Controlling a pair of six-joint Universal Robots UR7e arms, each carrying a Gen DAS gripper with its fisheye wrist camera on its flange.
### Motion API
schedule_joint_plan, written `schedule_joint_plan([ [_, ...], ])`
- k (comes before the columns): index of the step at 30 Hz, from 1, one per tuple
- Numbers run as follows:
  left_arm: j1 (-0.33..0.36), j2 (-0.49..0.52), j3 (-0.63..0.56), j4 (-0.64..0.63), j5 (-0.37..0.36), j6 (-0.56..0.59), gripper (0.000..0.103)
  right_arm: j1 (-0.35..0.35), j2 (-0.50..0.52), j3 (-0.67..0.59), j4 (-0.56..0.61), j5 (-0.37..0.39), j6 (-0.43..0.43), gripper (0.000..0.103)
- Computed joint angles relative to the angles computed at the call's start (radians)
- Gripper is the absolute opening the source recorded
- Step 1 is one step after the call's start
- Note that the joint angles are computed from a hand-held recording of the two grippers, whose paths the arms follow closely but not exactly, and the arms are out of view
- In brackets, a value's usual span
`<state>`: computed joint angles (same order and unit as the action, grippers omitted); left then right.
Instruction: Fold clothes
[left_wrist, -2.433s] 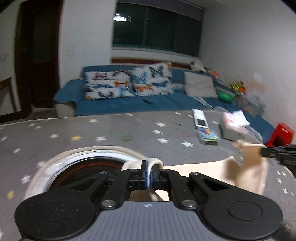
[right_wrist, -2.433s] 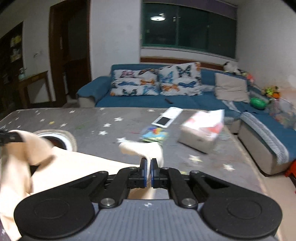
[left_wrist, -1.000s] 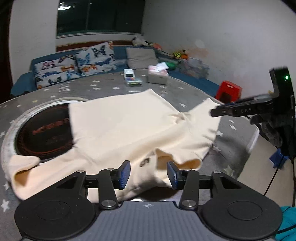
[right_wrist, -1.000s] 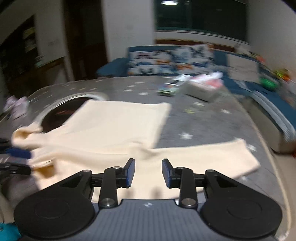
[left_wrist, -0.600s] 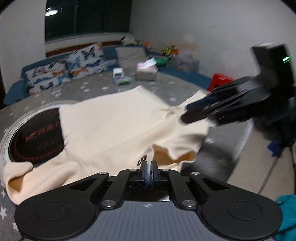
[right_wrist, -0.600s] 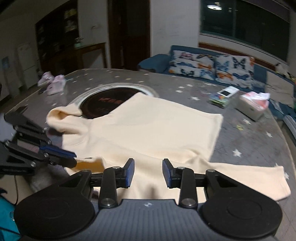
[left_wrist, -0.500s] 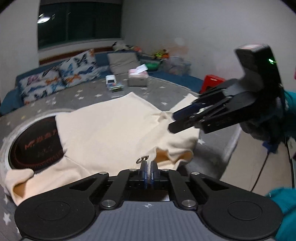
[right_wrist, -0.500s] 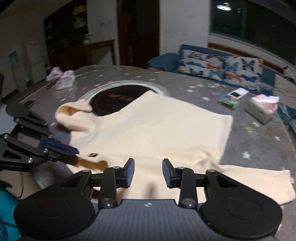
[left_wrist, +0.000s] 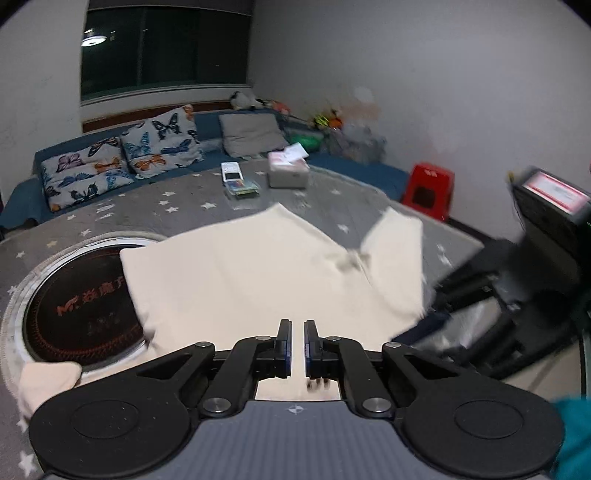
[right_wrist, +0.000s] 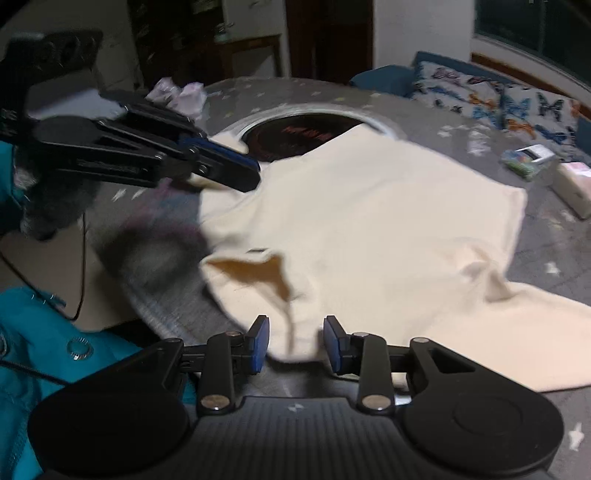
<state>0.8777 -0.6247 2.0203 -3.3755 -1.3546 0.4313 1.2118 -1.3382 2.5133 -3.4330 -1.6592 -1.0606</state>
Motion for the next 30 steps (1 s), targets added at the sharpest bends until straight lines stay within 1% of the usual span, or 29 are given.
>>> schedule_joint_plan([
  [3, 0.008, 0.055, -0.071, 0.050, -0.015, -0.026, 0.007, -0.023, -0.021, -0.001, -0.067, 0.011, 0.030, 0.032],
  [7, 0.011, 0.101, -0.110, 0.114, -0.061, -0.026, 0.007, -0.081, -0.018, -0.018, -0.224, -0.001, 0.099, 0.032],
  [11, 0.010, 0.118, -0.105, 0.154, -0.080, -0.028, 0.007, -0.166, 0.018, -0.091, -0.388, -0.064, 0.213, 0.032],
  [13, 0.011, 0.119, -0.091, 0.152, -0.088, -0.034, 0.007, -0.196, 0.043, -0.138, -0.449, -0.115, 0.262, 0.033],
  [16, 0.013, 0.114, -0.076, 0.143, -0.094, -0.044, 0.007, -0.235, 0.079, -0.209, -0.499, -0.172, 0.326, 0.034],
  [17, 0.014, 0.113, -0.076, 0.145, -0.095, -0.050, 0.007, -0.247, 0.082, -0.227, -0.492, -0.173, 0.353, 0.034],
  [20, 0.012, 0.112, -0.075, 0.151, -0.093, -0.056, 0.007, -0.288, 0.076, -0.247, -0.472, -0.121, 0.422, 0.033],
  [22, 0.011, 0.114, -0.076, 0.153, -0.092, -0.056, 0.008, -0.306, 0.074, -0.252, -0.459, -0.080, 0.443, 0.032],
  [23, 0.011, 0.114, -0.077, 0.154, -0.091, -0.057, 0.008, -0.309, 0.075, -0.249, -0.462, -0.068, 0.445, 0.022],
  [24, 0.010, 0.114, -0.078, 0.157, -0.091, -0.059, 0.008, -0.314, 0.071, -0.247, -0.455, -0.052, 0.441, 0.010],
  [26, 0.009, 0.114, -0.080, 0.161, -0.088, -0.059, 0.008, -0.300, 0.075, -0.236, -0.490, -0.073, 0.408, 0.006],
  [27, 0.009, 0.114, -0.080, 0.162, -0.088, -0.059, 0.008, -0.293, 0.086, -0.235, -0.526, -0.087, 0.390, 0.004],
  [30, 0.011, 0.115, -0.083, 0.165, -0.094, -0.054, 0.011, -0.280, 0.108, -0.227, -0.637, -0.132, 0.354, 0.004],
])
